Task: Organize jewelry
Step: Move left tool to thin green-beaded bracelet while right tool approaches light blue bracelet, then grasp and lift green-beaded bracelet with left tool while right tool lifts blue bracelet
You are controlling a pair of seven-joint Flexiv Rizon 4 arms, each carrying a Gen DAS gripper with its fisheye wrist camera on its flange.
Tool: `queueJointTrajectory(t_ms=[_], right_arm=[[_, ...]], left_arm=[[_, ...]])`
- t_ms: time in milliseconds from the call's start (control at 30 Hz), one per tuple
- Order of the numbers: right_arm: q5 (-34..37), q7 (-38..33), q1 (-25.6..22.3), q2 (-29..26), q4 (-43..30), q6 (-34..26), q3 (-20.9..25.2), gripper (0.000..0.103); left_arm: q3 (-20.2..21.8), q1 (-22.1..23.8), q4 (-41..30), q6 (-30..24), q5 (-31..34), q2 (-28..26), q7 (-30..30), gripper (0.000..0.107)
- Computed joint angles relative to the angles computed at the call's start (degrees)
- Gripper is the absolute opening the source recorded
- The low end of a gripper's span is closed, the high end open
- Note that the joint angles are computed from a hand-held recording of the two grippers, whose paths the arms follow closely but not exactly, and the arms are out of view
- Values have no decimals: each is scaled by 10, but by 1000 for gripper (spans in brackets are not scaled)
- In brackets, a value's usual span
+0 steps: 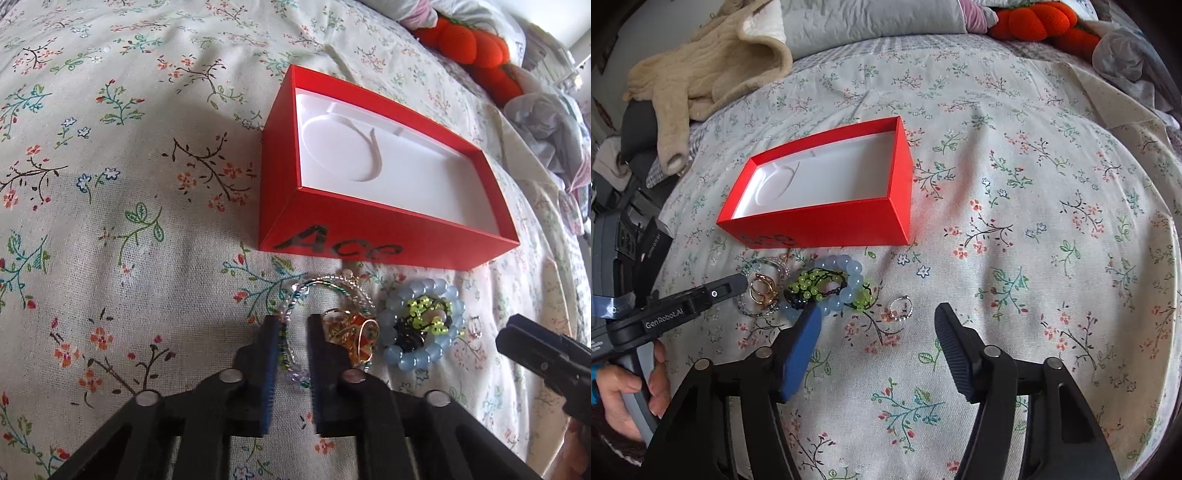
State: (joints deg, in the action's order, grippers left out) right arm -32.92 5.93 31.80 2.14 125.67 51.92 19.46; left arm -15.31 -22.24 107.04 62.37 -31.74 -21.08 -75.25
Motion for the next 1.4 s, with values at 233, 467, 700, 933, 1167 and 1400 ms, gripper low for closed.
queueJointTrajectory(t_ms=[233, 467, 700, 933, 1167, 1400], right_arm=[[-16, 6, -26, -30, 20, 132, -26, 37], [6, -11, -21, -63, 14, 165, -39, 12], [-26, 25, -19, -38, 22, 156, -37, 12], [-28, 13, -15, -14, 0, 109, -18, 12], [-29, -7, -12, 8, -23, 66, -6, 12], [-34, -32, -12, 21, -56, 19, 0, 12]], left_arm=[[-7, 7, 9, 8, -17, 3, 12, 0], [-7, 10, 25, 15, -36, 17, 24, 0], [-8, 8, 43, 22, -66, 45, 46, 0], [0, -4, 48, 25, -80, 75, 58, 0], [11, -15, 40, 24, -73, 93, 52, 0], [8, -22, 8, 17, -68, 89, 49, 0]])
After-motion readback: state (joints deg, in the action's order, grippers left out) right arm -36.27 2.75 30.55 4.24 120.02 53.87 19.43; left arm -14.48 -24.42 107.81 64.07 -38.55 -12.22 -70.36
